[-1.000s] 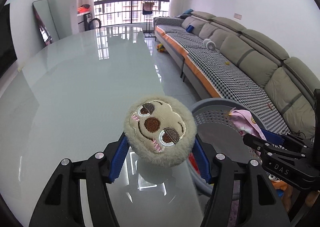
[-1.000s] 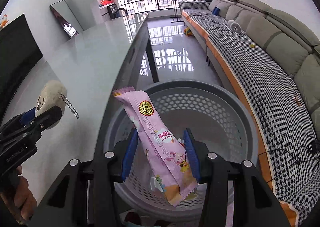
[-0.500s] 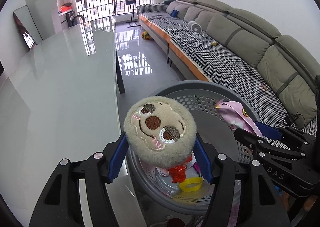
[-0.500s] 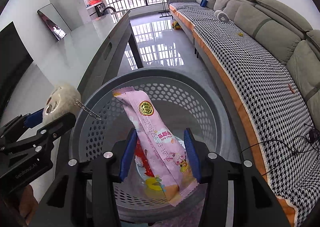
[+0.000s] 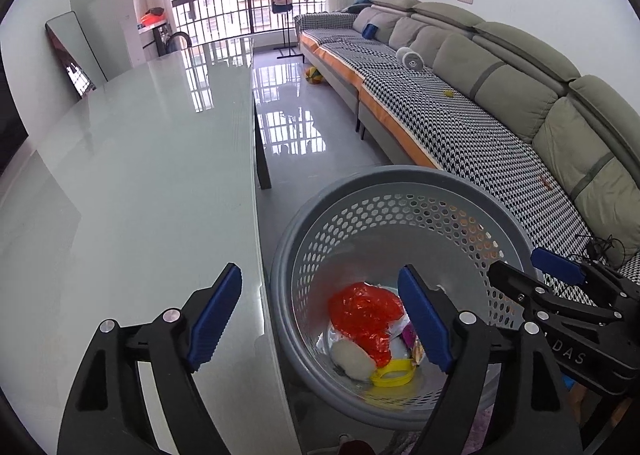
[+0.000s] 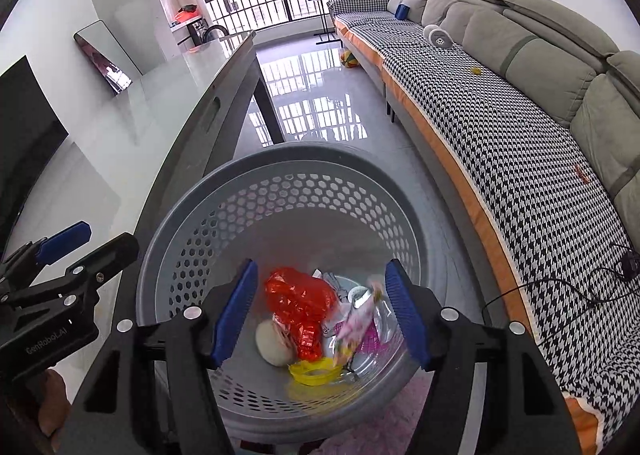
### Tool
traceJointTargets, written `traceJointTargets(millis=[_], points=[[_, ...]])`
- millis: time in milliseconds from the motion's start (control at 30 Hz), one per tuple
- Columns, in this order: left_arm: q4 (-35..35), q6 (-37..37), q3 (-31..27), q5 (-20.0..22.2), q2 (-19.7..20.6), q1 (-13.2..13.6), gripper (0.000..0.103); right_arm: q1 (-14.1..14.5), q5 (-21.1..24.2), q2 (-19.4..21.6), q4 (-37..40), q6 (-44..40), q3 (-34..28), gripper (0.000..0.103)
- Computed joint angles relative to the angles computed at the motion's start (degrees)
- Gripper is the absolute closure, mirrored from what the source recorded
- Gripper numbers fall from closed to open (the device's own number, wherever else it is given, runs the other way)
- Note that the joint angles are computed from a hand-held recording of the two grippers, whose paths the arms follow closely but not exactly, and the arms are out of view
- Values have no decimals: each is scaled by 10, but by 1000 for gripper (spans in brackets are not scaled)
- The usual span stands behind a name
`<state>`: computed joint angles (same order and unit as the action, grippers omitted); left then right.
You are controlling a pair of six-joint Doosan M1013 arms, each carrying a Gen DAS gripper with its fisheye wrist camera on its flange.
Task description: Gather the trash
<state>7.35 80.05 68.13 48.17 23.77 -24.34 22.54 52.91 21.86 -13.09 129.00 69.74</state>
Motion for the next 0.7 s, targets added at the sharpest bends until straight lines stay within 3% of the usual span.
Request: traceJointTargets(millis=[700], points=[[46, -40, 20, -10, -21, 0, 9, 10, -6, -7, -23, 12, 7, 36]])
